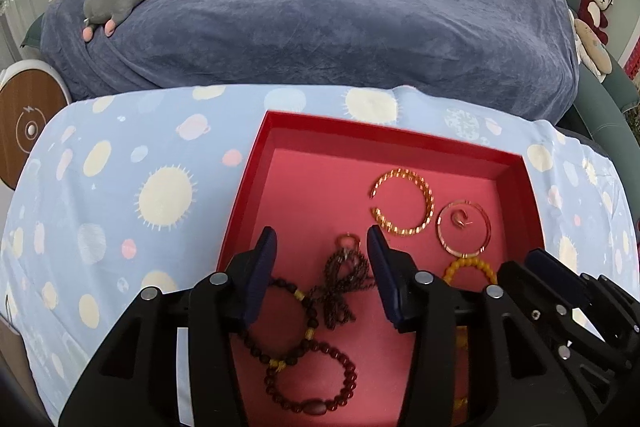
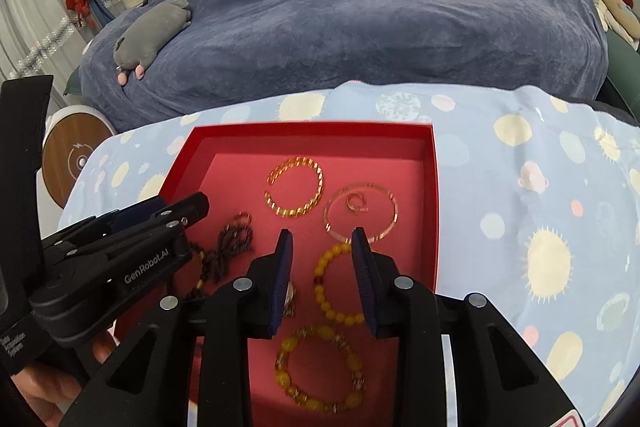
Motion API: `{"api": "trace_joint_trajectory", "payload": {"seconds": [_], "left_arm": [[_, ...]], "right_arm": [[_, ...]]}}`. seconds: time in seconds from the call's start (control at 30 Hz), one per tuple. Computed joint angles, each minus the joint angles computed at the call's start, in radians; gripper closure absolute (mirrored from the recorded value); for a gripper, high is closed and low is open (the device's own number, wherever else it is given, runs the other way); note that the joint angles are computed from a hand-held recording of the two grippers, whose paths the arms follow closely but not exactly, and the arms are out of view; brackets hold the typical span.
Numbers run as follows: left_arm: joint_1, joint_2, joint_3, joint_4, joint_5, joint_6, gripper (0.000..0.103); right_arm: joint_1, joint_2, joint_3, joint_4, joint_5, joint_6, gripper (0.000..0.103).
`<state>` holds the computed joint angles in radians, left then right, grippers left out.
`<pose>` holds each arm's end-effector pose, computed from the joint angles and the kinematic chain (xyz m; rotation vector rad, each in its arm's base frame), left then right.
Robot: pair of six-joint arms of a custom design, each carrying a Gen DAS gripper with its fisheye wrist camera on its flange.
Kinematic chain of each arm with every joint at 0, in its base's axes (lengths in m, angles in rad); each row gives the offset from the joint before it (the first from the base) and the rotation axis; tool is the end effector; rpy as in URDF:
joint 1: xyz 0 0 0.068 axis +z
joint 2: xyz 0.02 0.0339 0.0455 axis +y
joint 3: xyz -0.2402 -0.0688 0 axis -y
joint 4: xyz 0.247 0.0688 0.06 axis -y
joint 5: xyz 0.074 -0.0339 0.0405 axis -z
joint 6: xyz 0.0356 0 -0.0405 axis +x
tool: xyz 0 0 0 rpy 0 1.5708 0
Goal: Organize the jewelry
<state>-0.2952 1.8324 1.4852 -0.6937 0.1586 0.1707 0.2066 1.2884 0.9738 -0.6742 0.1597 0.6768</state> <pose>0.3715 -0.1188 0.2237 0.6577 2.5281 -0.2512 0.2620 0.0491 0.2336 0.6524 2.4617 0.1418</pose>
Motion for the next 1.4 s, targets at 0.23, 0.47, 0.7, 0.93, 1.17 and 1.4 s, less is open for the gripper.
{"api": "trace_joint_trajectory", "payload": {"seconds": [0.23, 0.47, 0.7, 0.93, 1.17, 1.4], "left_arm": [[0.045, -0.177, -0.216, 0.021, 0.019, 0.051, 0.058], [0.090, -0.316, -0.397, -0.006, 0.028, 0.098, 0.058], [0.086, -0.423, -0.489, -0.009, 0.024, 0.105, 0.058], [0.082, -0.448, -0.495, -0.034, 0.015, 0.084, 0.058], [0.103, -0.513, -0.482, -0.080, 0.034, 0.077, 0.053], [0.125, -0.622, -0.501, -0.149, 0.055, 0.088, 0.043]], "right_arm": [[0.164, -0.143, -0.110, -0.074, 0.041, 0.132, 0.073], [0.285, -0.244, -0.192, -0.161, 0.094, 0.273, 0.073], [0.301, -0.291, -0.218, -0.219, 0.126, 0.299, 0.073], [0.325, -0.300, -0.203, -0.270, 0.140, 0.330, 0.073], [0.407, -0.294, -0.107, -0.353, 0.199, 0.400, 0.073], [0.552, -0.236, 0.013, -0.502, 0.289, 0.510, 0.066]]}}
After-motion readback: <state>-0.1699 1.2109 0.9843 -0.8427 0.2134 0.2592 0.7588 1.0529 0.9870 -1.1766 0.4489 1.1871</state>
